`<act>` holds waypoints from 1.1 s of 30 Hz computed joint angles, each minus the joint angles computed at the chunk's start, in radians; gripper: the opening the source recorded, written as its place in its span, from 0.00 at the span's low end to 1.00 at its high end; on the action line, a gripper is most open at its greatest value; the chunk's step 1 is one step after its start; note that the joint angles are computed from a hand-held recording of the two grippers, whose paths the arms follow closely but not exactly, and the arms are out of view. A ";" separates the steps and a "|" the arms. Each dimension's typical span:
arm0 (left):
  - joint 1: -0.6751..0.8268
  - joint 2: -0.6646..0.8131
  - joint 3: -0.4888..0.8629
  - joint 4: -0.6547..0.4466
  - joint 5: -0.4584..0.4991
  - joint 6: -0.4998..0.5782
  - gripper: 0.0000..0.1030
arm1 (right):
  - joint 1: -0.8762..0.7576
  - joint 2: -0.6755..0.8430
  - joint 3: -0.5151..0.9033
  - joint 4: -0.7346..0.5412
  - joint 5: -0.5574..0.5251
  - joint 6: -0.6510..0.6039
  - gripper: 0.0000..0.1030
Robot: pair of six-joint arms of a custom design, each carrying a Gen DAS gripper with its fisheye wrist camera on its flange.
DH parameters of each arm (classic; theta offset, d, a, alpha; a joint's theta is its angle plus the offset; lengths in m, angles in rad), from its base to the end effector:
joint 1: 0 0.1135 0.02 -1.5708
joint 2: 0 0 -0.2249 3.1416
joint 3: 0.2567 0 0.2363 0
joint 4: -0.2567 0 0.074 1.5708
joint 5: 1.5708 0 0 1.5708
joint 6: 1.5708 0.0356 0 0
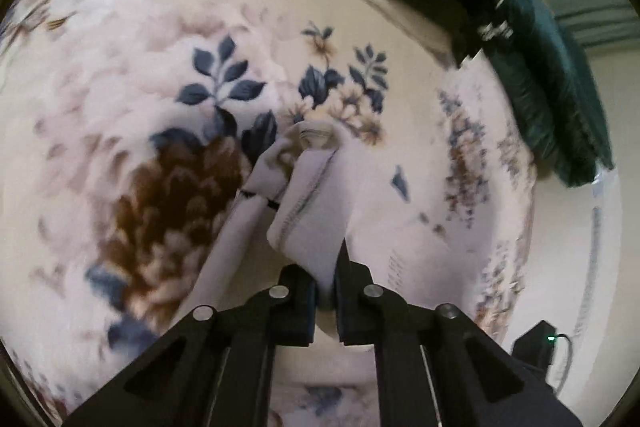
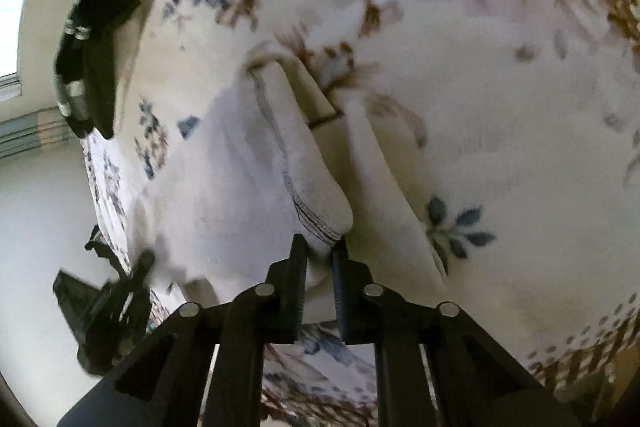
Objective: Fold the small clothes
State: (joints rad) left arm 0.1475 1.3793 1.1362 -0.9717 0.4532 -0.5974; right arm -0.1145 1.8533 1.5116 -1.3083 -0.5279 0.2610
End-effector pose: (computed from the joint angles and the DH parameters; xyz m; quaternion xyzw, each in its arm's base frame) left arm 0.2500 0.0214 0.2381 -0.3119 0.9078 -0.2540 0.1189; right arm 0.3099 -0.0176 0.2050 -0.1902 -0.9457 -0.2572 0.0572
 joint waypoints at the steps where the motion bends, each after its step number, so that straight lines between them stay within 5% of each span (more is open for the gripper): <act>1: 0.017 -0.034 -0.003 -0.029 0.011 0.006 0.05 | 0.003 -0.011 0.014 -0.003 0.004 0.003 0.10; 9: 0.030 -0.245 -0.163 -0.142 0.022 0.006 0.05 | -0.066 -0.068 0.105 -0.146 0.018 -0.072 0.09; 13: 0.092 -0.342 -0.346 -0.157 0.026 0.023 0.05 | -0.092 -0.075 0.038 -0.173 0.071 -0.136 0.09; 17: 0.202 -0.310 -0.385 -0.170 0.102 0.079 0.07 | -0.066 -0.050 -0.022 -0.172 0.132 -0.176 0.09; 19: 0.215 -0.266 -0.346 -0.164 0.120 0.113 0.14 | -0.080 -0.036 -0.034 -0.171 0.113 -0.164 0.10; 21: 0.232 -0.252 -0.327 -0.121 0.172 0.123 0.42 | -0.095 -0.035 -0.043 -0.164 0.077 -0.162 0.14; 23: 0.208 -0.228 -0.307 -0.077 0.178 0.098 0.55 | -0.117 -0.049 -0.061 -0.155 0.041 -0.145 0.39; 26: 0.115 -0.119 -0.274 -0.005 0.143 0.067 0.55 | -0.134 -0.061 -0.089 -0.135 0.002 -0.124 0.45; 28: 0.059 -0.045 -0.277 0.053 0.100 0.048 0.54 | -0.131 -0.059 -0.102 -0.124 -0.002 -0.117 0.45; 29: 0.032 -0.034 -0.277 0.069 0.057 0.024 0.38 | -0.129 -0.057 -0.109 -0.118 -0.006 -0.112 0.45; 30: 0.014 -0.059 -0.302 0.110 0.030 0.000 0.05 | -0.125 -0.057 -0.121 -0.105 -0.010 -0.103 0.45; 31: 0.005 -0.069 -0.303 0.118 0.021 -0.004 0.03 | -0.119 -0.064 -0.131 -0.091 -0.010 -0.090 0.44; 33: -0.005 -0.127 -0.294 0.108 0.004 -0.009 0.02 | -0.107 -0.099 -0.160 -0.047 0.000 -0.056 0.22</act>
State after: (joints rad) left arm 0.1430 1.2521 0.8426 -0.8635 0.4569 -0.6061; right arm -0.2214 1.7544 1.3515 -1.3552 -0.5281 0.2051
